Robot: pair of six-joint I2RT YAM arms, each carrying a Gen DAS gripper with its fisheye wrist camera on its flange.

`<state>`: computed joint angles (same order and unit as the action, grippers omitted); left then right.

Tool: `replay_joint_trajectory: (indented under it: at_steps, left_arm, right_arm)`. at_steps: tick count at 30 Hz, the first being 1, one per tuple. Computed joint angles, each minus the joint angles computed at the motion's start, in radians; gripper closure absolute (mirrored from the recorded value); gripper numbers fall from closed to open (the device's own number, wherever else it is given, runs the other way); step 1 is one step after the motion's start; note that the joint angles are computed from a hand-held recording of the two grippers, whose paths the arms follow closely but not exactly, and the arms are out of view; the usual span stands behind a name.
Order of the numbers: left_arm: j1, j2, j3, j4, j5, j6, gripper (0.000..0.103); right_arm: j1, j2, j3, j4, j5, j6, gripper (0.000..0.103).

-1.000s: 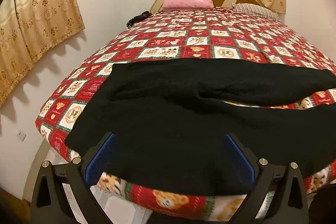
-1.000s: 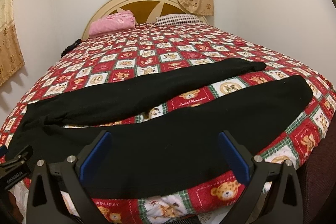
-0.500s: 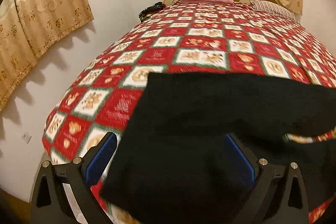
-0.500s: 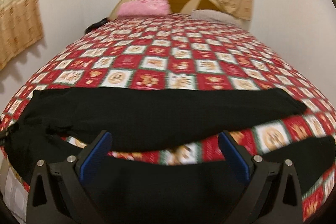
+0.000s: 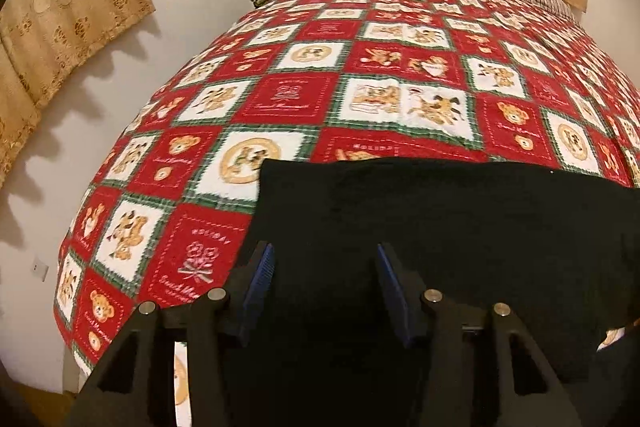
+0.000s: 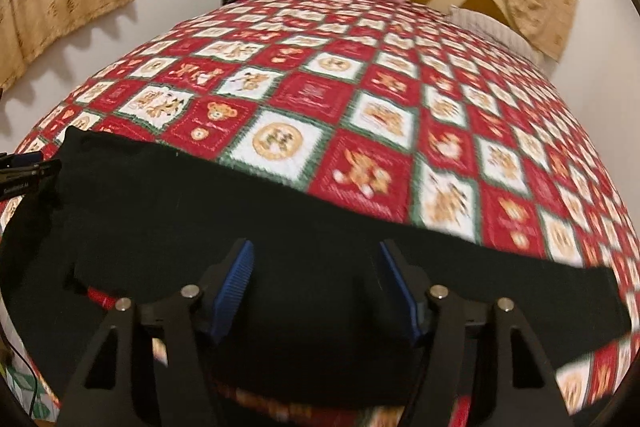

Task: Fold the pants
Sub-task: 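Lower both tools onto the black pants and grasp the waistband edge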

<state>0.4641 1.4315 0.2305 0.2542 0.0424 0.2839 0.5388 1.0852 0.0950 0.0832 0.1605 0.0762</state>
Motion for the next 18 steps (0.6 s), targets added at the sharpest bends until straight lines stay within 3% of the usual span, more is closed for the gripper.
replay_joint_trajectory:
  at_steps: [3,9,17,18]
  left_arm:
    - [-0.05,0.03,0.002,0.032,-0.045,-0.019,0.049]
    - [-0.093,0.102,0.035,0.045,-0.077,-0.06,0.049]
    - [-0.116,0.18,0.05,0.106,-0.103,-0.075,0.049]
    - [-0.117,0.184,0.053,0.108,-0.104,-0.078,0.049]
  right_arm:
    - [-0.002,0.247,0.082,0.123,-0.039,-0.036,0.036]
    - [0.053,0.54,0.207,0.232,-0.016,-0.099,0.036]
    - [0.01,0.628,0.278,0.231,-0.118,-0.123,0.036]
    - [0.008,0.631,0.28,0.229,-0.132,-0.124,0.04]
